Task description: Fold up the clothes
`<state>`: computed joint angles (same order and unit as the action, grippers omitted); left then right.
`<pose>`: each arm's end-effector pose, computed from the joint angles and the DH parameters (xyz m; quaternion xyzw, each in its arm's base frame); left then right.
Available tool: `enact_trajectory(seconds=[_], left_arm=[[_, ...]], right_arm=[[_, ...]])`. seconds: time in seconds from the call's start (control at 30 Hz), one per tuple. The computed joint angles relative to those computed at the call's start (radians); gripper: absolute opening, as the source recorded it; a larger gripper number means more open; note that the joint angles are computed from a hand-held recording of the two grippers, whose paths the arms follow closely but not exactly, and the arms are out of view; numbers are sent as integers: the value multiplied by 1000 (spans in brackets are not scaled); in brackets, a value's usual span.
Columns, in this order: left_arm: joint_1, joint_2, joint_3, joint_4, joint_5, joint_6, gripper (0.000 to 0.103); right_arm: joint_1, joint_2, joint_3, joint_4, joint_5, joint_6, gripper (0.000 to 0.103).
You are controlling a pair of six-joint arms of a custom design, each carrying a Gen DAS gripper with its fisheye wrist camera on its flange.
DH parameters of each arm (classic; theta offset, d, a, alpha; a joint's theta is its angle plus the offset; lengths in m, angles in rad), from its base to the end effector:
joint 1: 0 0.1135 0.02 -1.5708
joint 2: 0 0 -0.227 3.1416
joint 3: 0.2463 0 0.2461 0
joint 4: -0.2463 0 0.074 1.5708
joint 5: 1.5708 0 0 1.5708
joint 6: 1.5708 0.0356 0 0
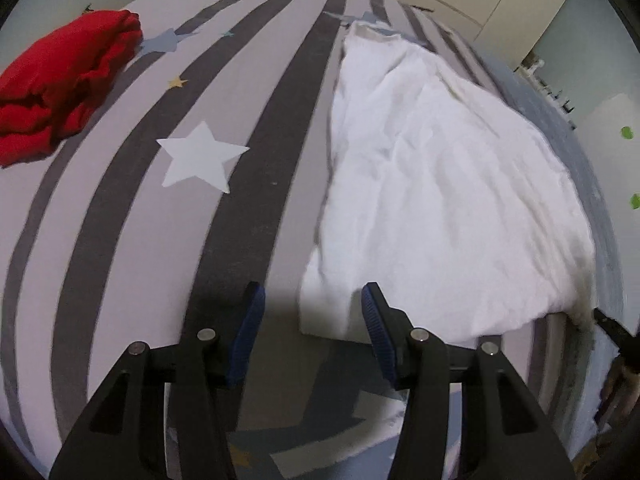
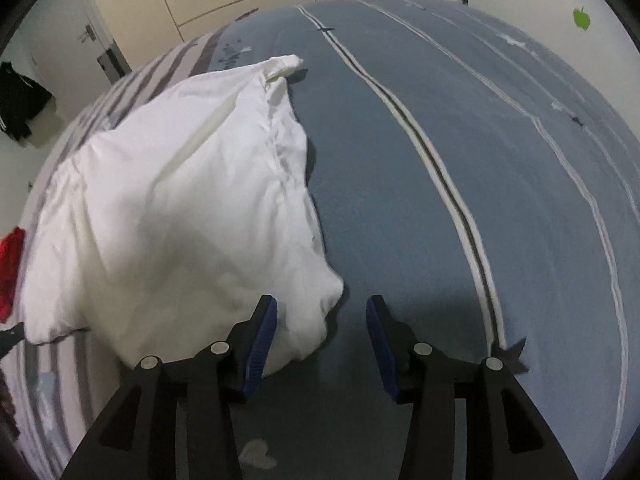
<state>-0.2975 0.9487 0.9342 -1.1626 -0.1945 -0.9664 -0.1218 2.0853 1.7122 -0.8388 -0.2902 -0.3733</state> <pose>0.1636 -0.0430 0.2539 -0.3383 0.9157 -0.0382 0.2133 0.4120 -0.0402 0.1788 -0.1477 0.9627 0.0947 0.2061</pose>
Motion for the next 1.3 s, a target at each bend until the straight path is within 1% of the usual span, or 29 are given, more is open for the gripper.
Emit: enact_trajectory(seconds=[0.07,0.2,0.23,0.27,0.3,0.33,0.37,0.4,0.43,0.5,0.6,0.63,0.67,0.7,0.77,0.8,0.87,0.93,0.97,1.0,1.03,1.1,1.13,1.17,1.27,1.3], left_arm=[[-13,22,-2,3,12,6,47],[-48,76,0,26,-19,19,47],[-53,81,2,31,-26,16,45],[-59,82,3,38,-31,15,32],[-65,87,7,42,-33,17,22],[-73,99,18,43,-34,19,11],[-83,114,37,36,-42,22,8],[-93,133,64,19,-56,26,7],[-102,146,93,-3,-76,28,7],[-91,125,154,-57,-106,28,7],[-36,80,242,-139,-119,67,6],[-22,59,252,-167,-115,85,6],[-18,43,247,-186,-111,104,6],[-23,62,248,-191,-117,121,5],[4,71,190,-168,-93,162,5],[0,57,140,-161,-84,153,5],[-11,36,61,-150,-74,134,4],[-23,27,44,-154,-88,107,4],[-30,23,35,-157,-96,93,1],[-41,18,41,-165,-110,77,1],[-53,12,64,-179,-127,62,1],[-55,5,87,-194,-145,55,1],[-44,5,86,-195,-147,64,0],[-33,4,85,-195,-149,72,0],[47,-9,69,-166,-134,157,0],[56,-10,67,-163,-129,170,0]], right_arm=[[-1,-2,-11,-2,1,-12,43],[12,33,-6,6,5,-1,43],[15,37,-12,25,1,5,43],[16,35,-19,33,-1,8,44],[18,36,-17,36,-4,10,43],[23,37,-14,36,-1,2,29],[22,44,1,19,-11,-10,15],[22,51,16,2,-20,-21,4],[19,55,39,-20,-23,-20,4],[2,46,76,-40,-44,-4,4],[-46,59,206,-109,-90,26,3],[-57,71,249,-131,-90,23,3],[-49,115,310,-154,-81,19,3],[-48,136,338,-169,-67,-1,3],[-32,163,329,-154,-34,-30,3],[-28,181,317,-155,-21,-52,4],[-23,175,219,-94,2,-87,4],[-8,168,151,-16,29,-106,4],[-2,166,147,-6,36,-104,4],[2,157,148,-3,42,-90,4],[1,122,131,25,32,-73,4],[-3,109,162,8,3,-70,4],[-5,105,179,0,-9,-68,4],[-4,111,186,-2,4,-73,4],[-2,125,204,-13,33,-87,4],[0,124,208,-11,34,-91,4]])
